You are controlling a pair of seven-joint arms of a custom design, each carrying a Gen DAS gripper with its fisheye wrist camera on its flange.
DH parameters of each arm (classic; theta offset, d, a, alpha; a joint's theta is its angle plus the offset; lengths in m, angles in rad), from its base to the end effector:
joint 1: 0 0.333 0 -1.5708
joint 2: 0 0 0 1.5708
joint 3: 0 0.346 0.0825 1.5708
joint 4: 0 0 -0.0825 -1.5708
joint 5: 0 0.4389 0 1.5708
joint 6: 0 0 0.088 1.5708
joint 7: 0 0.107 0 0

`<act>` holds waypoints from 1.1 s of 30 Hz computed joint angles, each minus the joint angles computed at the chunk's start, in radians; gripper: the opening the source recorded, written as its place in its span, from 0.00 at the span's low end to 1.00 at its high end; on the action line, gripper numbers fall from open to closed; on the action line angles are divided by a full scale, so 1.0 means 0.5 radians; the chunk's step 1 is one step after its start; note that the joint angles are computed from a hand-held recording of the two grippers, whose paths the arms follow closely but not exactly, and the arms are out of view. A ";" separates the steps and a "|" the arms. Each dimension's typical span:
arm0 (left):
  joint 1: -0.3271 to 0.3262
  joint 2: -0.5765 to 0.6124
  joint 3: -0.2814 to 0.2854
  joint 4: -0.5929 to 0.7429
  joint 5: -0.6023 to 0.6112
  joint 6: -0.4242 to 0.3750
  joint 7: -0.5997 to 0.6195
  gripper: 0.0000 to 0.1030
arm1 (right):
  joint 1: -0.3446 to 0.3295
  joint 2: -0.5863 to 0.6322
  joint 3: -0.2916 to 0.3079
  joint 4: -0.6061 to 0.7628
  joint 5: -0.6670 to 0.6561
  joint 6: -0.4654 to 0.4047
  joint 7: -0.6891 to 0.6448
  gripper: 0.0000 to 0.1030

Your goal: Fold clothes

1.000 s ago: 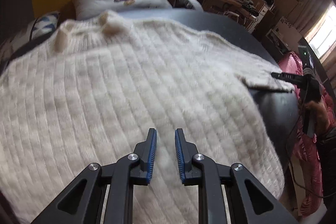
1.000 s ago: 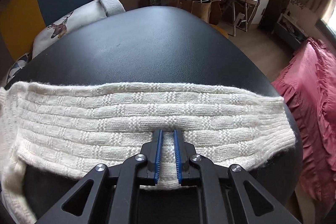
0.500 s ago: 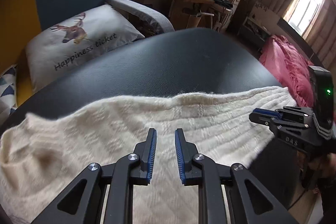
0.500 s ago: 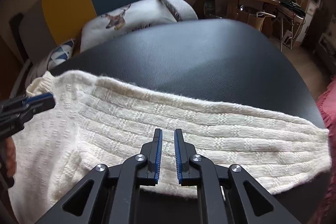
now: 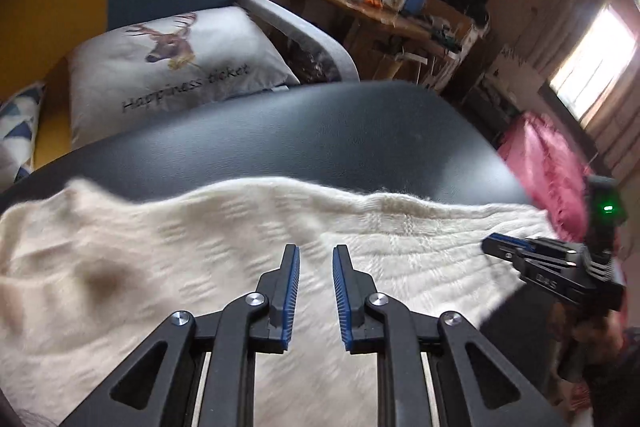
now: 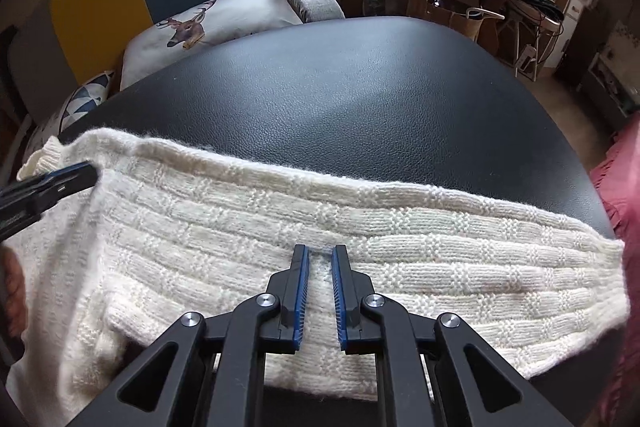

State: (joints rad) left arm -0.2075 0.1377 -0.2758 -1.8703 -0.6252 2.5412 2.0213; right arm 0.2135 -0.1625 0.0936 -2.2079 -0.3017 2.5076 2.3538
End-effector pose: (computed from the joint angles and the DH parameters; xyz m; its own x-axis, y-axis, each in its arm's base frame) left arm 0.6181 -0.3071 0.5070 -0.5397 -0.7648 0.3518 -0.7752 0.2885 -0.5619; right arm 0.5516 0.1792 0.5033 -0.2441 -0.9655 -0.0912 -0.8349 0.2571 -0.4866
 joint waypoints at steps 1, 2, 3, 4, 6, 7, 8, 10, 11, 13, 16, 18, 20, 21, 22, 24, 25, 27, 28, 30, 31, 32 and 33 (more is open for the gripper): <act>0.048 -0.044 0.021 -0.027 -0.076 -0.026 0.044 0.17 | 0.007 -0.004 -0.002 0.003 0.026 0.024 -0.005 0.16; 0.085 -0.068 0.052 -0.033 -0.111 -0.059 0.060 0.18 | 0.020 -0.004 -0.005 0.008 0.067 0.067 -0.031 0.17; 0.117 -0.070 0.087 -0.017 -0.105 -0.096 0.047 0.20 | 0.055 0.010 -0.011 0.018 0.155 0.164 -0.116 0.17; 0.144 -0.060 0.116 0.008 -0.090 -0.131 0.023 0.20 | 0.094 0.037 -0.012 0.042 0.246 0.250 -0.215 0.17; 0.202 0.021 0.148 0.123 -0.094 -0.272 -0.004 0.21 | 0.180 0.157 0.011 0.166 0.400 0.345 -0.448 0.17; 0.229 0.072 0.155 0.188 -0.095 -0.341 -0.017 0.21 | 0.216 0.232 0.028 0.246 0.458 0.346 -0.546 0.17; 0.252 0.124 0.156 0.251 -0.087 -0.398 -0.035 0.21 | 0.250 0.310 0.046 0.332 0.516 0.343 -0.647 0.17; 0.297 0.218 0.136 0.355 -0.119 -0.494 -0.048 0.21 | 0.305 0.477 0.078 0.529 0.566 0.294 -0.774 0.17; 0.319 0.265 0.124 0.406 -0.143 -0.544 -0.053 0.21 | 0.330 0.561 0.089 0.631 0.568 0.256 -0.806 0.17; 0.351 0.349 0.094 0.489 -0.173 -0.640 -0.063 0.23 | 0.376 0.686 0.092 0.772 0.570 0.189 -0.810 0.17; 0.371 0.472 0.064 0.599 -0.156 -0.743 -0.107 0.24 | 0.403 0.773 0.082 0.843 0.611 0.153 -0.819 0.17; 0.408 0.514 0.027 0.628 -0.224 -0.781 -0.083 0.24 | 0.403 0.780 0.075 0.835 0.648 0.177 -0.831 0.17; 0.457 0.530 -0.017 0.637 -0.347 -0.832 -0.006 0.24 | 0.392 0.772 0.075 0.810 0.699 0.218 -0.858 0.17; 0.466 0.535 -0.029 0.645 -0.381 -0.855 0.021 0.24 | 0.386 0.767 0.077 0.797 0.724 0.237 -0.873 0.17; 0.466 0.544 -0.036 0.663 -0.395 -0.883 0.040 0.25 | 0.382 0.758 0.077 0.784 0.743 0.248 -0.890 0.17; 0.419 0.567 -0.017 0.709 -0.291 -0.913 0.012 0.25 | 0.387 0.756 0.072 0.782 0.743 0.258 -0.894 0.17; 0.389 0.581 -0.005 0.735 -0.215 -0.925 -0.014 0.24 | 0.390 0.760 0.070 0.784 0.743 0.264 -0.892 0.17; 0.371 0.594 -0.008 0.752 -0.164 -0.928 -0.016 0.20 | 0.393 0.765 0.069 0.784 0.748 0.279 -0.891 0.17; 0.369 0.578 -0.015 0.730 -0.174 -0.881 -0.003 0.07 | 0.389 0.760 0.073 0.771 0.766 0.300 -0.899 0.17; 0.385 0.551 -0.049 0.705 -0.266 -0.806 0.064 0.05 | 0.380 0.750 0.081 0.740 0.812 0.351 -0.912 0.16; 0.383 0.535 -0.061 0.696 -0.301 -0.757 0.105 0.05 | 0.378 0.745 0.083 0.719 0.831 0.387 -0.912 0.16; 0.365 0.529 -0.057 0.697 -0.290 -0.707 0.116 0.05 | 0.385 0.740 0.077 0.697 0.819 0.427 -0.899 0.14; 0.328 0.547 -0.035 0.723 -0.214 -0.679 0.071 0.04 | 0.392 0.734 0.072 0.673 0.803 0.469 -0.884 0.13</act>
